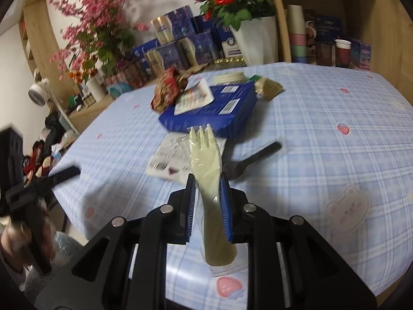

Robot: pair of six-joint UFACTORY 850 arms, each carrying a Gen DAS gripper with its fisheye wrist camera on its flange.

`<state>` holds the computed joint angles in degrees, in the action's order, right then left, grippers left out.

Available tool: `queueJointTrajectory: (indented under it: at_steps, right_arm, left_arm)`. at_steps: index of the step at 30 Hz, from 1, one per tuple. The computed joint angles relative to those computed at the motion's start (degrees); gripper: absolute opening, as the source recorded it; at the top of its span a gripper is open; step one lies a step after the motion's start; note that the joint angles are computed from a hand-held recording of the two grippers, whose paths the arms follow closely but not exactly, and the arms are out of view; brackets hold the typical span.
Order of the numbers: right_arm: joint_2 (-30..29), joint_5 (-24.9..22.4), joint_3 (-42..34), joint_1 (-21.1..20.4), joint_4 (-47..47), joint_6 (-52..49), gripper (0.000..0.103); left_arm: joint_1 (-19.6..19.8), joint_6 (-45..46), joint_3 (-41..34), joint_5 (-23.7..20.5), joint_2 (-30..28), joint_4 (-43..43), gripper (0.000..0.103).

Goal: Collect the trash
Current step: 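Grasp the crumpled brown paper bag with the left tool while the right tool holds the glove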

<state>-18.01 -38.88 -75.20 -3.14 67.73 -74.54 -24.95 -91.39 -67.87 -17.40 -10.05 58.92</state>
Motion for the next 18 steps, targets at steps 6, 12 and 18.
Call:
queueJointTrajectory:
  at_steps: [6, 12, 18]
  right_arm:
    - [-3.3, -1.7, -4.0, -2.2, 1.5, 1.9, 0.022]
    - [-5.7, -2.6, -7.3, -4.6, 2.9, 3.2, 0.022]
    - [-7.6, -3.5, -8.7, -6.5, 4.0, 5.1, 0.022]
  left_arm:
    - [2.3, 22.5, -22.8, -5.2, -15.4, -11.8, 0.096]
    - [4.7, 42.8, -45.9, -14.4, -31.1, -29.2, 0.096]
    - [5.3, 52.2, -69.9, -30.1, -46.6, -32.5, 0.096]
